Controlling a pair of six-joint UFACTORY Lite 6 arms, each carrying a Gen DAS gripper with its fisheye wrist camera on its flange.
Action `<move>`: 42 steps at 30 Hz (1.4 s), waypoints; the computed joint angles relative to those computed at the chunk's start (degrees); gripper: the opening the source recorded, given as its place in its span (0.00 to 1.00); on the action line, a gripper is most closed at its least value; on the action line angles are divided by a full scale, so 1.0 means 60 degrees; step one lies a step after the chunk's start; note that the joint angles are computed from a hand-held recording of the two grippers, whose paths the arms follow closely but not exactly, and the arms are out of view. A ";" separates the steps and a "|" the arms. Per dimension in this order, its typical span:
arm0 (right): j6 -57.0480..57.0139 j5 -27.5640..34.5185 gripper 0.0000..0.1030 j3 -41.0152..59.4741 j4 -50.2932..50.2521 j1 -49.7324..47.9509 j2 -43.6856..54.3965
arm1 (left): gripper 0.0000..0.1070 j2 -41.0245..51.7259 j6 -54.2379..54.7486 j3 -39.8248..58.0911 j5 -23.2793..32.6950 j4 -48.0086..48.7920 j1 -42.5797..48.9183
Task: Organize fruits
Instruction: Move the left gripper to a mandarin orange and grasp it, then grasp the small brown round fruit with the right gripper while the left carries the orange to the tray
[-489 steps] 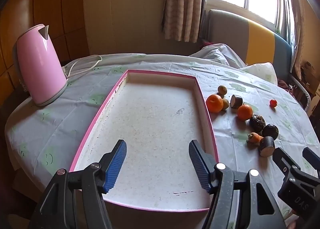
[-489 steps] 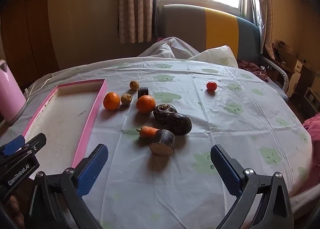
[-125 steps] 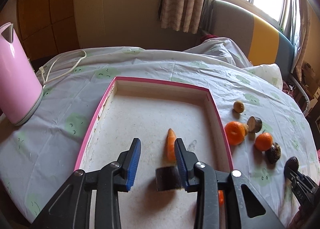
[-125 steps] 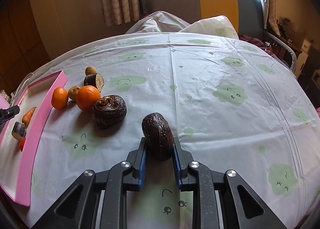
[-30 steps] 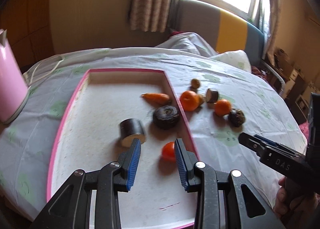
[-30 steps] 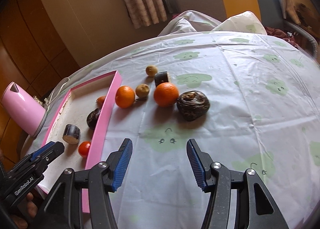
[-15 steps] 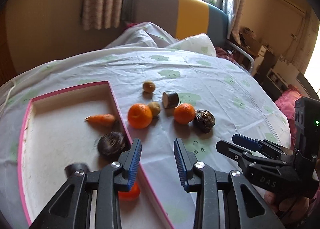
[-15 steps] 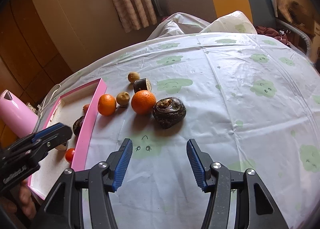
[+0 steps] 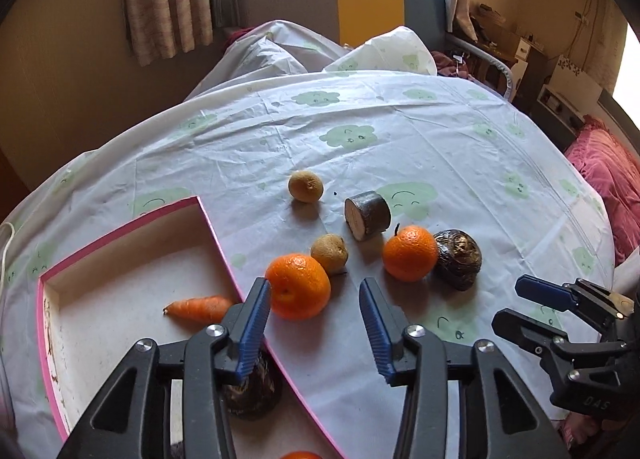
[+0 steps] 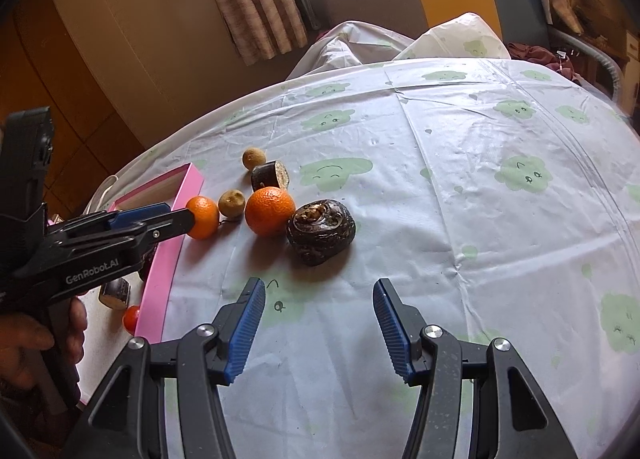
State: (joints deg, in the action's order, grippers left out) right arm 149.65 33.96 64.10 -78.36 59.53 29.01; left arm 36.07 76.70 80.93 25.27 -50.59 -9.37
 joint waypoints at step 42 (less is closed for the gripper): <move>-0.9972 -0.1243 0.22 0.6661 0.3765 -0.1687 0.3692 | 0.17 -0.2509 0.3285 -0.3120 0.0720 -0.5090 0.1886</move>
